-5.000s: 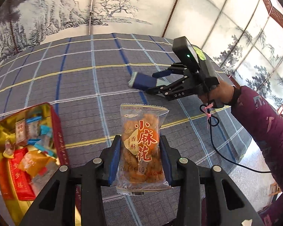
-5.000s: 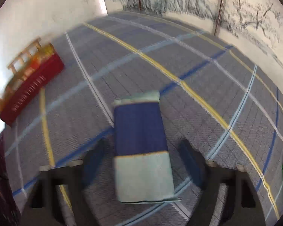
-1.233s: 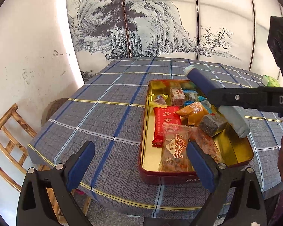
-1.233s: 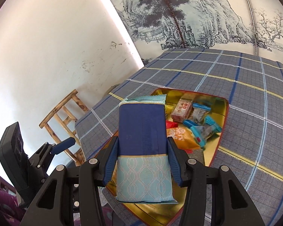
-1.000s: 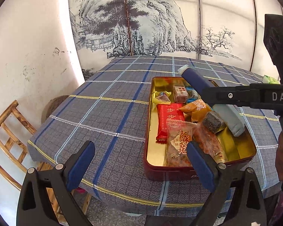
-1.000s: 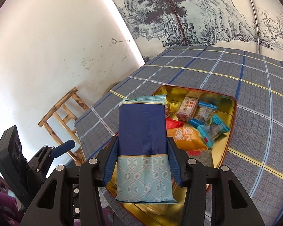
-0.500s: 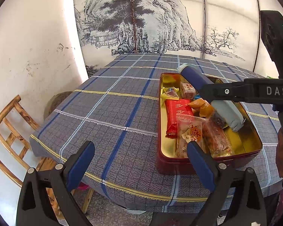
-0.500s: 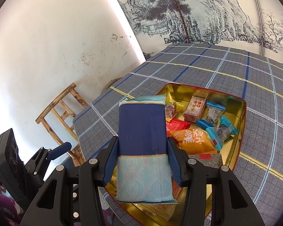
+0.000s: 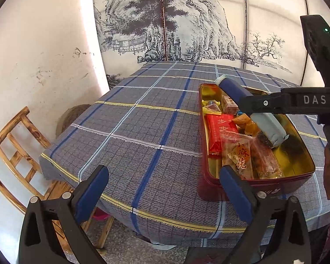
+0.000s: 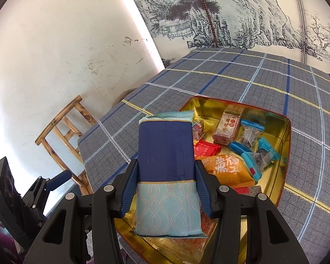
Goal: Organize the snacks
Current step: 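Carry the blue-and-teal bar over the tin with the right gripper, then lower the blue-and-teal bar onto the snacks and open the right gripper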
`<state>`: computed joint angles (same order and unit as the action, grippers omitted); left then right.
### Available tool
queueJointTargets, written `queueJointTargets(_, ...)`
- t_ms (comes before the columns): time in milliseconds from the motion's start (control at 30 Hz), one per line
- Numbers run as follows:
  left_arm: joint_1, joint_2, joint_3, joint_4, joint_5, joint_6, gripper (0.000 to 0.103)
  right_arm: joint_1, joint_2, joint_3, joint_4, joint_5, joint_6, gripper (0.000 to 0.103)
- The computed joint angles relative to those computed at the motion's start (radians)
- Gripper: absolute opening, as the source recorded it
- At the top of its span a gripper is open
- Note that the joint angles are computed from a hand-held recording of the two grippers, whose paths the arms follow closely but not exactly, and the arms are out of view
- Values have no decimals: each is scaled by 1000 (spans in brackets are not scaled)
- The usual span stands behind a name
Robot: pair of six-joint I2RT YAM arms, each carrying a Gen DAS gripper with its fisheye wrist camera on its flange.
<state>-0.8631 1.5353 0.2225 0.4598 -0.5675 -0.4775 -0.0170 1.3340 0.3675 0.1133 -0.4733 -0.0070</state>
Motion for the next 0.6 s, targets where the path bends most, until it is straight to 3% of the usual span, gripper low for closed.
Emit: queueJointTargets(600,42,-13,-28,25,16,26,101,4,121,47,50,47,30,52)
